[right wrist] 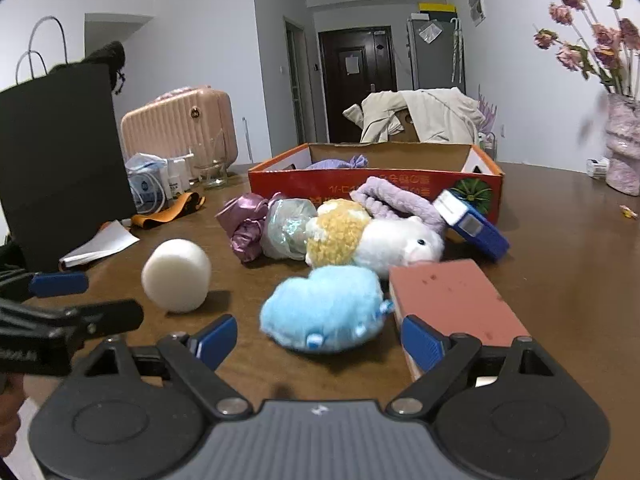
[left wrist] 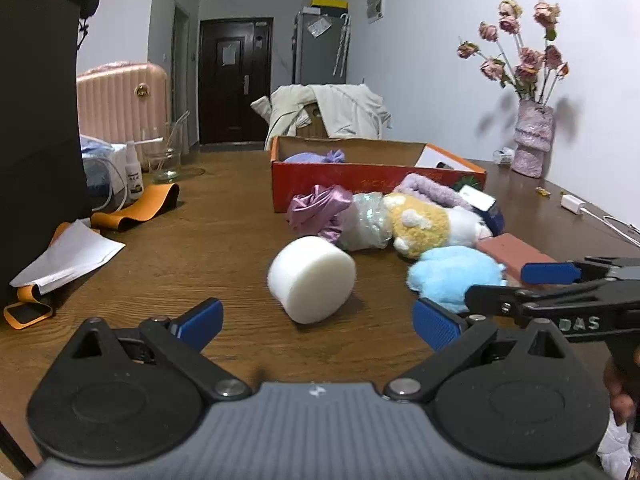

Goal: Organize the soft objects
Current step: 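Grasp the light-blue plush with the right gripper, then carry the blue plush with the right gripper into the box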

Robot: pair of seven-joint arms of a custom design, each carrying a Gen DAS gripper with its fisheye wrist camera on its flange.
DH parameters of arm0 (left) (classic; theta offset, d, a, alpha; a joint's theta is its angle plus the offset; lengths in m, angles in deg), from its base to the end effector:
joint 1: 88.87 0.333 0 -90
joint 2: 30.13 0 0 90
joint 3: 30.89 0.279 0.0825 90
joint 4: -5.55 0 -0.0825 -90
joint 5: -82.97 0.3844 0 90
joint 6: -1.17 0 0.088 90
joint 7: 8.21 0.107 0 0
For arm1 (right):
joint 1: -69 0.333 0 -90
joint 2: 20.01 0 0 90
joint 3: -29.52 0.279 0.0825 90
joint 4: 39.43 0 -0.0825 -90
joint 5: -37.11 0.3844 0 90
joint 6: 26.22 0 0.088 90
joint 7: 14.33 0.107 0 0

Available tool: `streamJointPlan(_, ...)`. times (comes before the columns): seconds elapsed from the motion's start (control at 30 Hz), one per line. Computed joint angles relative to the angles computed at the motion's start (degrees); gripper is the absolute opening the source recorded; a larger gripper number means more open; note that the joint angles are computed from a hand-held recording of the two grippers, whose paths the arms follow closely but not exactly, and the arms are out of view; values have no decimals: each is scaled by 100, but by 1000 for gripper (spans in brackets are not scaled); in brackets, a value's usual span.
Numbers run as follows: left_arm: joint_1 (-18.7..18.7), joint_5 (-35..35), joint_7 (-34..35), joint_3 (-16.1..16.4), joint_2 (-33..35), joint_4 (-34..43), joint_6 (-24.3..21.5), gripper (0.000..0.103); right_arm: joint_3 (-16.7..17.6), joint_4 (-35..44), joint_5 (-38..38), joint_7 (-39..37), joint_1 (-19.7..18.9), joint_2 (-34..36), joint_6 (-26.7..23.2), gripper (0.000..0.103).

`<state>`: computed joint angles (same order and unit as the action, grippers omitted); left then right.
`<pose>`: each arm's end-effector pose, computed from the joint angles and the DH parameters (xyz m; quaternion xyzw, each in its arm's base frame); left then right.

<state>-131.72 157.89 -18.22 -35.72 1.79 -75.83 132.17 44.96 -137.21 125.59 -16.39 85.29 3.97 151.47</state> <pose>0.5139 -0.5138 0.3905 -0.6530 0.5560 -0.3515 0.3754 0.6079 0.2558 0.3655 -0.7588 0.4221 -0.2023 0.4529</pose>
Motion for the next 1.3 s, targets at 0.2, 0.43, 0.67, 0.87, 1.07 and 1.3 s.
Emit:
streamJointPlan(0.2,90,-40,23,12,-42,-56,165,103,-748,348,-2345,2222,738,531,192,83)
streamJointPlan(0.43,157,-101,-114,-36,-127,-172,413,103,195,-371,-2336,1729,-188,-32,-200,68)
streamJointPlan(0.67,189,123,-560,-85,-326,-510,907,103,341,-1477,-919,796,-652,-1207,-1167,74)
streamJointPlan(0.87,276,-87,-429,-146,-263,-394,1095,102,-139,-1247,-353,816,-477,-1138,-1404,76)
streamJointPlan(1.07,461,-391,-226,-154,75,-71,2226,72,-423,-628,-893,1334,-276,-564,-1693,57)
streamJointPlan(1.3,339,-1225,292,125,301,158,2272,45,-319,-459,-1222,1833,-475,-392,-2179,40)
